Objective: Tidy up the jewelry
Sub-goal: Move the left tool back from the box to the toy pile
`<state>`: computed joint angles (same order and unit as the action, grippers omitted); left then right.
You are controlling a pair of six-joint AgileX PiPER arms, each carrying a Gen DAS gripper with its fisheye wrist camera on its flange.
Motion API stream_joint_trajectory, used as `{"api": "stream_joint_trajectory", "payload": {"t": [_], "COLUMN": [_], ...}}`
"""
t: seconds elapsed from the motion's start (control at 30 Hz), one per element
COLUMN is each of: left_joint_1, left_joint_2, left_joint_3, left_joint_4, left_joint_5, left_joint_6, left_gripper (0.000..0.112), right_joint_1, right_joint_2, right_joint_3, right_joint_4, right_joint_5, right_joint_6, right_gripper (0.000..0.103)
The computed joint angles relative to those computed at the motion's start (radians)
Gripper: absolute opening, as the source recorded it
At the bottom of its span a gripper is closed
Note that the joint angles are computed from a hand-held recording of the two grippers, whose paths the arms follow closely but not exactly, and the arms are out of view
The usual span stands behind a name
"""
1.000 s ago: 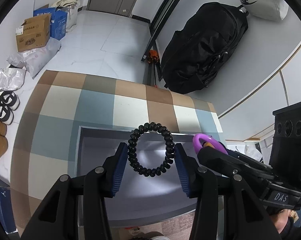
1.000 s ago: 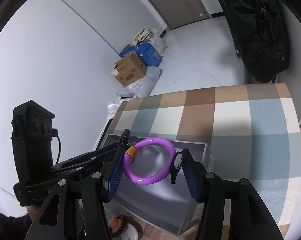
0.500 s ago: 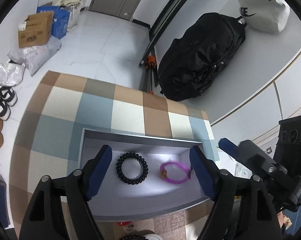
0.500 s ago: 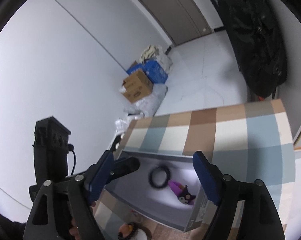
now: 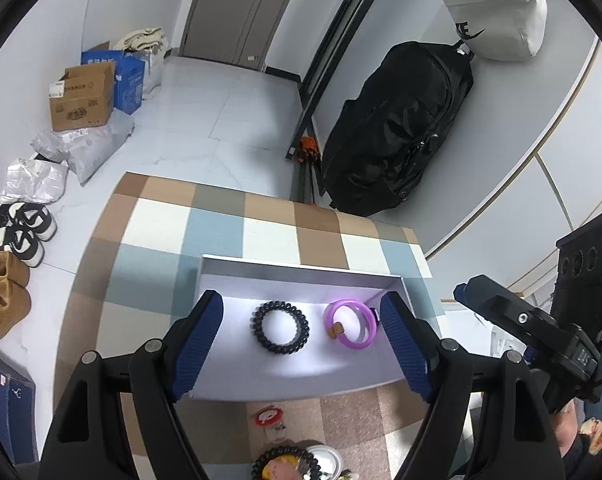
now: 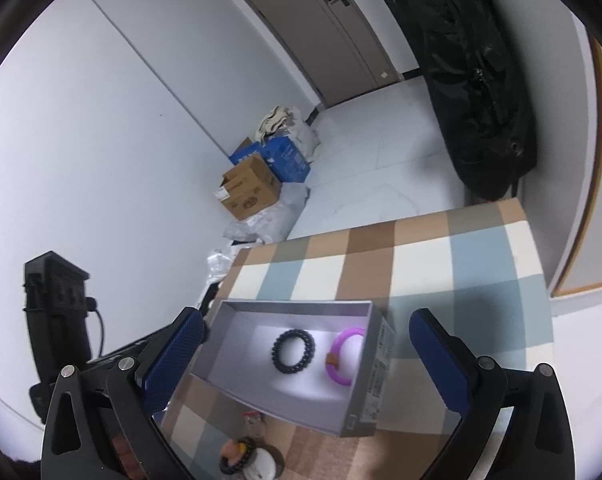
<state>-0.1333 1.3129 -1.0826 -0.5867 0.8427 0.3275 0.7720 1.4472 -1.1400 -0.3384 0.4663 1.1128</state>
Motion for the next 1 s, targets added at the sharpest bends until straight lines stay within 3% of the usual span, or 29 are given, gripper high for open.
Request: {"api": "stream_joint_trajectory", "payload": {"t": [0.23, 0.53, 0.73, 1.0], "left_joint_1": [0.059, 0.112, 0.115, 0.098], "left_joint_2": [-0.066, -0.136, -0.15, -0.111], "left_joint_3": [0.064, 0.161, 0.195, 0.224], "left_joint_4": [-0.06, -0.07, -0.06, -0.028], "left_joint_5": [0.028, 0.092, 0.126, 0.173], "left_joint_6": [0.072, 0.076, 0.086, 0.097], "left_gripper": [0.077, 0.077, 0.077, 0.051], "right_joint_1": [0.062, 0.166, 0.211, 0.245], "right_joint_2": [0.006, -0.028, -0.039, -0.029], "right_joint_3": [-0.019, 0.022, 0.032, 0.017], "right_joint_4": [-0.095, -0.241, -0.257, -0.268], "right_joint_5": [0.092, 0.144, 0.175, 0.215], "right_joint_6": [0.079, 0.244, 0.287, 0.323], "right_gripper": [0.103, 0.103, 0.103, 0.103]}}
